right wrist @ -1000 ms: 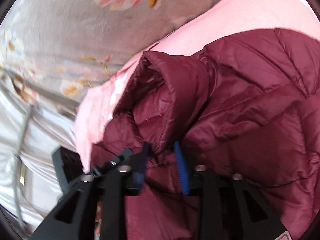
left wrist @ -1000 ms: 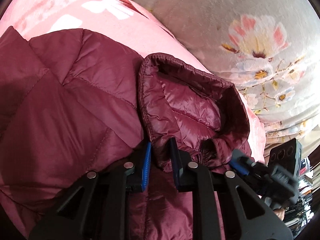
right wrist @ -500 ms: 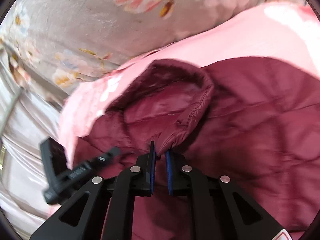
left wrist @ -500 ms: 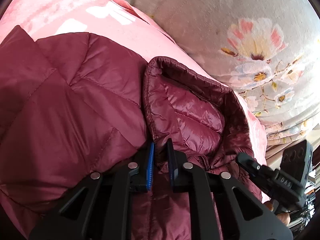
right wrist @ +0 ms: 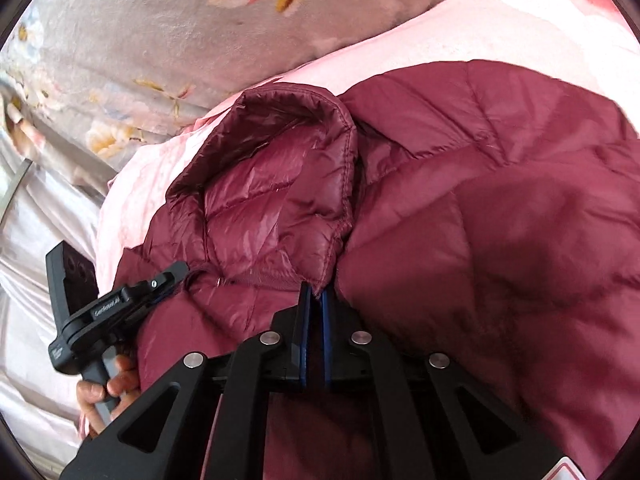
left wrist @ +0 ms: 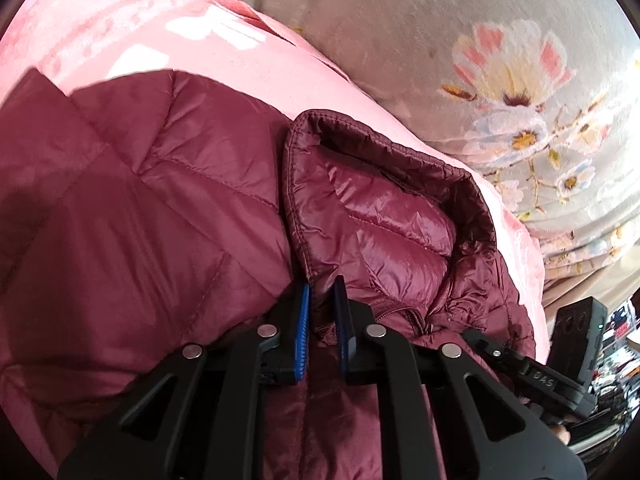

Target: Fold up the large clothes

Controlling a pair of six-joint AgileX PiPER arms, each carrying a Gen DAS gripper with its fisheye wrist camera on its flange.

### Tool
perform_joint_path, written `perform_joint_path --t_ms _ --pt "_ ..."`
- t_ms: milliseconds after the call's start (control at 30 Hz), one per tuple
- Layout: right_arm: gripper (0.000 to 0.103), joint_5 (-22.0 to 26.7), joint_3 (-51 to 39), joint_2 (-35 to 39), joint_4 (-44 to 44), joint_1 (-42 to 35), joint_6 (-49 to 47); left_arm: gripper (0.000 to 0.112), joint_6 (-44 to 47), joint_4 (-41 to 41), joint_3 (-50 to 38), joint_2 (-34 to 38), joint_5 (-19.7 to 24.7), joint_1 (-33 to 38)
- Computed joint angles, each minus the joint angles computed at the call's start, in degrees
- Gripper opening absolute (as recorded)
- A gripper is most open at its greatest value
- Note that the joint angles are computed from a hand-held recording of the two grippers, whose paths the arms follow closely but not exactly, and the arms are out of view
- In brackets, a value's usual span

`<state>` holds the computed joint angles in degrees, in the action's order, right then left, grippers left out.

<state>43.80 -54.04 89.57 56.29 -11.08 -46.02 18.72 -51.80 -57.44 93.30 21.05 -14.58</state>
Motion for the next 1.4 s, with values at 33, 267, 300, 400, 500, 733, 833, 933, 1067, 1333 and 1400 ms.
perform_joint_path --t_ms 33,267,300,400,500,733,833,933,1067,1333,1400 --pt "0.009 -0.2 0.3 -1.8 -2.5 -0.1 2.4 0.015 -1.2 1.6 0.4 -1.2 0.7 0.2" --pt "0.057 11.3 -5.7 -1.5 11.6 -7.1 3.6 0.079 5.5 -14.0 -2.9 -5.0 8.8 6.7" --pt "0.058 11.6 -7.3 0.0 13.9 -6.7 5.0 0.083 4.0 -14.5 -4.9 -3.6 9.4 6.8" --pt "0.058 10.4 -13.5 6.3 17.8 -3.9 11.0 0.084 -4.4 -13.0 -13.6 3.5 11.1 7.3" --pt "0.057 11.0 -18.0 13.4 22.0 -2.5 18.8 0.084 -11.8 -14.6 -20.8 11.7 15.9 9.1" --pt "0.003 4.8 -20.3 16.5 18.7 -1.1 24.2 0.015 -20.3 -5.5 -27.6 17.3 18.4 9.1" --pt "0.003 1.6 -22.6 14.4 1.5 2.0 26.8 0.004 -24.2 8.0 -29.7 17.4 21.5 7.7" --pt "0.002 -0.3 -24.8 13.0 -15.4 6.1 30.1 0.003 -23.1 14.0 -27.9 17.0 19.8 6.1" --pt "0.001 -4.3 -24.9 12.6 -26.5 10.5 34.8 0.003 -26.1 21.2 -26.4 15.9 15.7 3.3" --pt "0.000 -14.7 -20.2 10.7 -40.3 16.0 41.0 0.003 -35.6 39.2 -21.6 13.5 5.9 -2.6" --pt "0.000 -16.6 -19.0 10.3 -43.9 16.6 43.0 0.003 -44.4 50.3 -20.5 12.9 4.2 -5.1"
